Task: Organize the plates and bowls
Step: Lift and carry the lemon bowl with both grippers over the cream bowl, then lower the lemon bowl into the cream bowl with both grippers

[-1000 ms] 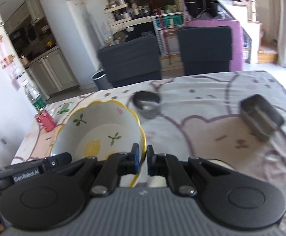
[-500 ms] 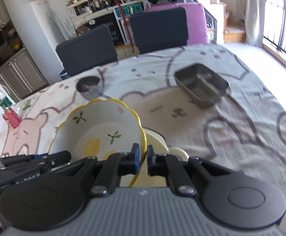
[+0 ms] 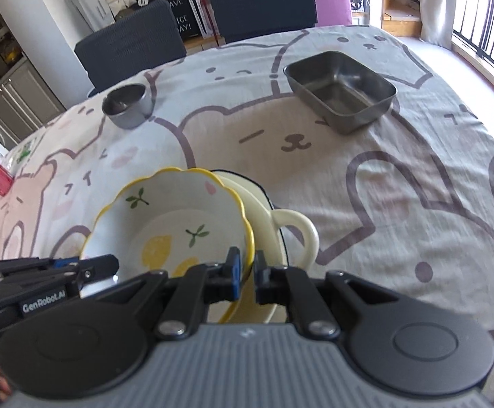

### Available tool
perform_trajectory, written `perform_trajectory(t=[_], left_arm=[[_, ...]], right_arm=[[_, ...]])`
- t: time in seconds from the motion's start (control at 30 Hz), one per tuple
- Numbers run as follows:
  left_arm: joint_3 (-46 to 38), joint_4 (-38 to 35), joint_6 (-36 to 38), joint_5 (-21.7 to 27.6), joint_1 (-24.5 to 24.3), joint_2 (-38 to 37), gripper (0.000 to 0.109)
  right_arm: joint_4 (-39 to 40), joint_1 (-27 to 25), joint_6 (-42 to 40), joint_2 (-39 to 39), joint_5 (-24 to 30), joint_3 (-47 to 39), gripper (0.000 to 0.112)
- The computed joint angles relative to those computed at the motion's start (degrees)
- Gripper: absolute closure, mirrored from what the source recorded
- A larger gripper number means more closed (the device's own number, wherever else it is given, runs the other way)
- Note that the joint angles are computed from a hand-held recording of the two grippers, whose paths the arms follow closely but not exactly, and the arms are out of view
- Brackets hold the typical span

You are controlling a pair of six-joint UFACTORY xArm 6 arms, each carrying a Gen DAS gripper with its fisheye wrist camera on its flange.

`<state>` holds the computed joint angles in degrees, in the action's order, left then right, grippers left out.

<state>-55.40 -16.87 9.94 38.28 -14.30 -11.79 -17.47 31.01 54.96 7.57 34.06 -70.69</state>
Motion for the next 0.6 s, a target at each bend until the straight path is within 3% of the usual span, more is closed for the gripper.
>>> perform_trajectory(t=[0.6], left_arm=[[-1.5, 0.8, -0.3, 2.2, 0.3, 1.5, 0.097]], right_arm=[[2.9, 0.2, -4.3, 2.9, 3.1, -3.0, 0.102]])
